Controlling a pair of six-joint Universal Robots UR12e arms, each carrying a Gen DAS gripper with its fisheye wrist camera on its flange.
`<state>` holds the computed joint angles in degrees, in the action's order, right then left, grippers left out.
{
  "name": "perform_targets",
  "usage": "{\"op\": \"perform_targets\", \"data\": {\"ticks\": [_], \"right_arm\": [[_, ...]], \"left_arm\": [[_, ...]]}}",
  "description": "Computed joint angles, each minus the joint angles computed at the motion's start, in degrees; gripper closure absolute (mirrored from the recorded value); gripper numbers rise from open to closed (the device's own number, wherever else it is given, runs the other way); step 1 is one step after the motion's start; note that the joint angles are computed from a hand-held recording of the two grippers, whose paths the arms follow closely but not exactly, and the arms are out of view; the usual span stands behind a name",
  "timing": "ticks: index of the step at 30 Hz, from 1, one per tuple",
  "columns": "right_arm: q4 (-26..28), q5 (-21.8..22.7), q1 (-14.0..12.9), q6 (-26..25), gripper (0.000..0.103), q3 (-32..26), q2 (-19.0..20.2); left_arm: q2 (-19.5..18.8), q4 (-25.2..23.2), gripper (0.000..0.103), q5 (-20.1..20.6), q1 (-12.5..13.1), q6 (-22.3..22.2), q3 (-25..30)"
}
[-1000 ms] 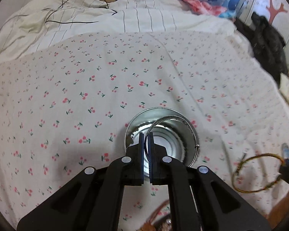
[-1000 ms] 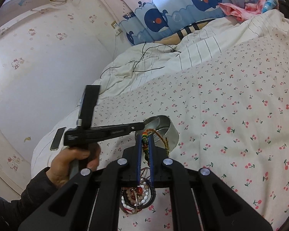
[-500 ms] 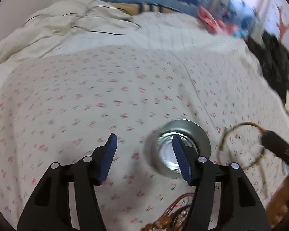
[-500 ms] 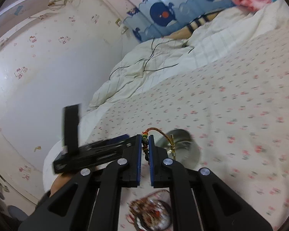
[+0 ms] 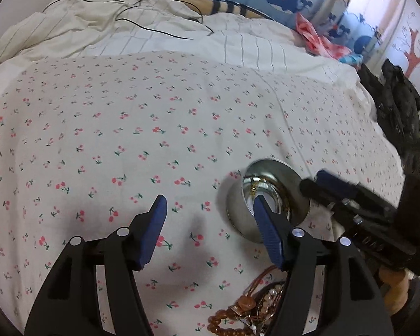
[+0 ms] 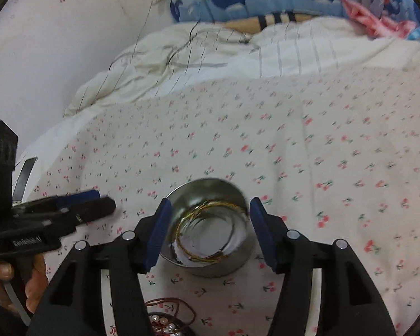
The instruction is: Organize jewelry
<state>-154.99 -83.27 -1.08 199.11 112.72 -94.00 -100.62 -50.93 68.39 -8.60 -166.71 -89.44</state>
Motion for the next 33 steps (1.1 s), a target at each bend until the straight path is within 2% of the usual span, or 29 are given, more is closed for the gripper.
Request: {"op": "perform_targets", "data": {"ticks": [3, 5, 8, 9, 10, 11, 14, 16, 19, 20, 22, 23, 25, 27, 28, 30, 32, 33], "right_arm": [[0.2, -0.4, -0.5, -0.1, 0.046, 1.3, -2.0], [1.8, -1.3, -0.3, -1.9, 0.046, 2.2, -3.7], [6.4, -2.6, 0.5, -6.8, 0.047, 3.6, -5.8], [7.5, -2.8, 0.8, -7.5, 0.051, 3.8, -5.7], [8.5, -2.5, 1.0, -8.4, 0.063, 4.0, -5.7], [9.5, -2.0, 1.1, -9.1, 0.070, 4.1, -5.6], [10.2, -2.6, 1.7, -11.4, 0.077, 4.1, -5.0], [10.4, -1.9, 2.0, -13.2, 0.077, 4.0, -4.8], [11.3, -0.6, 2.5, -15.4, 0.077, 3.7, -4.4], [11.2, 0.8, 2.4, -15.1, 0.077, 3.6, -4.2], [10.8, 6.4, 0.8, -12.8, 0.077, 4.3, -4.6], [10.6, 9.7, -0.2, -11.4, 0.072, 4.5, -4.7], [10.1, 11.9, -0.6, -10.0, 0.060, 4.6, -4.5], [10.4, 13.6, -0.7, -8.8, 0.059, 4.2, -3.8], [11.5, 12.4, -0.1, -9.2, 0.060, 3.6, -3.3], [14.0, 8.1, 1.6, -10.4, 0.070, 2.4, -2.3], [14.2, 9.4, 1.5, -9.9, 0.101, 2.4, -2.0], [14.3, 9.8, 1.3, -9.6, 0.101, 2.5, -2.0]], "left_arm": [[0.9, -1.7, 0.039, 0.5, -0.2, 3.0, -1.1], [1.8, -3.1, 0.039, 1.9, -0.4, 6.1, -2.4], [2.8, -5.7, 0.039, 2.0, 0.0, 8.2, -3.8], [3.0, -6.3, 0.039, 1.7, 0.2, 8.4, -4.0], [3.2, -7.1, 0.039, 1.1, 0.4, 8.9, -4.2], [3.3, -8.0, 0.039, 0.3, 0.7, 9.4, -4.3], [3.1, -10.5, 0.038, -2.7, 1.4, 9.6, -3.9], [2.7, -12.8, 0.038, -4.3, 1.9, 9.3, -3.4], [2.4, -13.5, 0.037, -3.7, 1.9, 9.1, -3.2], [2.4, -13.1, 0.037, -3.5, 1.9, 8.8, -3.2], [2.6, -12.5, 0.033, -3.6, 2.1, 8.1, -3.4], [2.7, -12.0, 0.032, -3.6, 2.2, 7.6, -3.6], [2.8, -11.4, 0.028, -3.4, 2.2, 6.9, -3.6], [2.7, -11.4, 0.028, -3.5, 2.2, 6.7, -3.5], [2.7, -11.4, 0.027, -3.5, 2.3, 6.7, -3.4], [2.7, -11.4, 0.027, -3.4, 2.2, 6.6, -3.4], [2.7, -11.5, 0.027, -3.3, 2.2, 6.8, -3.3], [2.7, -11.7, 0.027, -3.4, 2.2, 7.2, -3.2]]}}
